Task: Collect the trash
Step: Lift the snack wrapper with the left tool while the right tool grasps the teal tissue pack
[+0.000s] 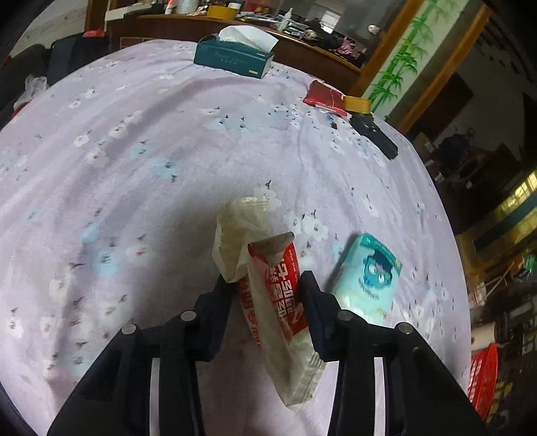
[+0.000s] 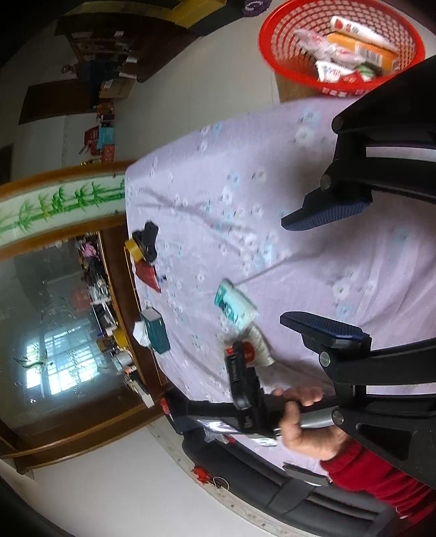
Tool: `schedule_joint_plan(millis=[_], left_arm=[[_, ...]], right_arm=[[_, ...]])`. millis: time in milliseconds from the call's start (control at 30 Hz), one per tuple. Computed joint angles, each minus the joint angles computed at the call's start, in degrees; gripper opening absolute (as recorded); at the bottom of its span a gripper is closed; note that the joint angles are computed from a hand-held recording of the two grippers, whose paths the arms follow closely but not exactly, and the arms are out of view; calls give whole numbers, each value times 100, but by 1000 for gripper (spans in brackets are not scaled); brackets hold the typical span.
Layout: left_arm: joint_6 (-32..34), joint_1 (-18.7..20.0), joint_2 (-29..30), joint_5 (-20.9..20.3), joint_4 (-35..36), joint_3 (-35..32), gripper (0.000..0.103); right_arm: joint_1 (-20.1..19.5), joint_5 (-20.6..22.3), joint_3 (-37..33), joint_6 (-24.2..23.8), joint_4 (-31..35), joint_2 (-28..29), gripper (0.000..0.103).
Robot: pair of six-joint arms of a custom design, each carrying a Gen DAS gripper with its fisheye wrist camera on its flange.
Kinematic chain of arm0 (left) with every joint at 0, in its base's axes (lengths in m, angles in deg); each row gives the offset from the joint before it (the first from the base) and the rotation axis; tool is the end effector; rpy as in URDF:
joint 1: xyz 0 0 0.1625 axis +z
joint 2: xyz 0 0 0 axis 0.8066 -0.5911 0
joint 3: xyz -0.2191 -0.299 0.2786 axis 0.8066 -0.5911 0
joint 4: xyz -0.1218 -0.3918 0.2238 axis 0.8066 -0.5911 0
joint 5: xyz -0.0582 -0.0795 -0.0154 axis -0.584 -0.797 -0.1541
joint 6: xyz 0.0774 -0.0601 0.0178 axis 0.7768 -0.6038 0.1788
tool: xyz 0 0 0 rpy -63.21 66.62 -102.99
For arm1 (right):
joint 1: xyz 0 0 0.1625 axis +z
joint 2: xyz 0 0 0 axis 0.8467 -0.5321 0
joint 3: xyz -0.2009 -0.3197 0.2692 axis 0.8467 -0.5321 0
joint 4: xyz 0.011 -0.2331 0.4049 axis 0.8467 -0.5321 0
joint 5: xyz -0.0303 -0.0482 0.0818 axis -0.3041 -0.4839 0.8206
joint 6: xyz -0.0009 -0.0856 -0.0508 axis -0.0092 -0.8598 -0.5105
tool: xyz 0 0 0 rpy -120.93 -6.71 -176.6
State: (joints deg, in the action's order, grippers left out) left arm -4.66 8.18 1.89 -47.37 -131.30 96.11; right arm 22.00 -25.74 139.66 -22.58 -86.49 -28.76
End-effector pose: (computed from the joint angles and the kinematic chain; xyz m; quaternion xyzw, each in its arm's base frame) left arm -0.1238 -0.6851 0.0000 -0.1456 0.8674 -0.3891 0.2739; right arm 0.0188 -0.6616 0.2222 0.3132 -0.9119 0.2358 0.1210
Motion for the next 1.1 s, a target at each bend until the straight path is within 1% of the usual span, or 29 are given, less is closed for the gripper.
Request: schedule_joint_plan(millis=[33, 133, 167, 200, 267, 333, 400, 433, 467, 533, 600, 667, 733, 833, 967, 1000, 1033, 1067, 1100], left_arm=[[168, -54, -31, 32, -225, 124, 39], [482, -174, -74, 273, -811, 388, 39], [664, -233, -47, 487, -1164, 488, 39], [829, -272, 1, 674, -1428, 523, 39], [1114, -310, 107, 1011, -1895, 545, 39], [1251, -273, 125, 992, -2247, 593, 39], [1263, -253, 134, 1053, -2322, 596, 39], [1304, -243, 142, 1041, -2379, 608, 39], [1275, -234, 125, 1031, -2383, 635, 39], [1212, -216, 109, 1078, -2464, 673, 39], [1041, -168, 56, 1053, -2417, 720, 39], [783, -146, -12, 1075, -2275, 810, 39], [687, -131, -42, 1037, -2224, 853, 39], [573, -130, -50, 1067, -2103, 848, 39], [543, -139, -53, 1132, -2082, 854, 39], [566, -143, -46, 1132, -2086, 850, 39], [592, -145, -36, 1137, -2067, 835, 39], [652, -159, -15, 1156, -2060, 812, 39], [737, -173, 5, 1158, -2118, 801, 39]], right_arm=[[73, -59, -71, 62, 4, 99, 60], [275, -260, -417, 364, 231, 466, 60], [321, -308, -514, 456, 304, 563, 60], [403, -392, -712, 654, 415, 760, 60], [534, -524, -1010, 817, 527, 1087, 60], [675, -783, -1331, 1068, 576, 1453, 60], [761, -934, -1649, 1305, 733, 1773, 60], [805, -1044, -1800, 1396, 770, 1931, 60], [871, -1245, -1995, 1535, 763, 2153, 60], [936, -1422, -2307, 1751, 906, 2445, 60], [1003, -1750, -2583, 1906, 967, 2723, 60], [1032, -1902, -2731, 2044, 954, 2880, 60], [1079, -2054, -2816, 2007, 859, 3016, 60], [1182, -2329, -2803, 1769, 549, 3150, 60], [1315, -2883, -2682, 1010, -139, 3360, 60], [1300, -2855, -2640, 842, -276, 3366, 60], [1282, -2825, -2575, 708, -405, 3344, 56], [1258, -2780, -2547, 682, -411, 3314, 52], [1216, -2685, -2482, 729, -395, 3235, 44]])
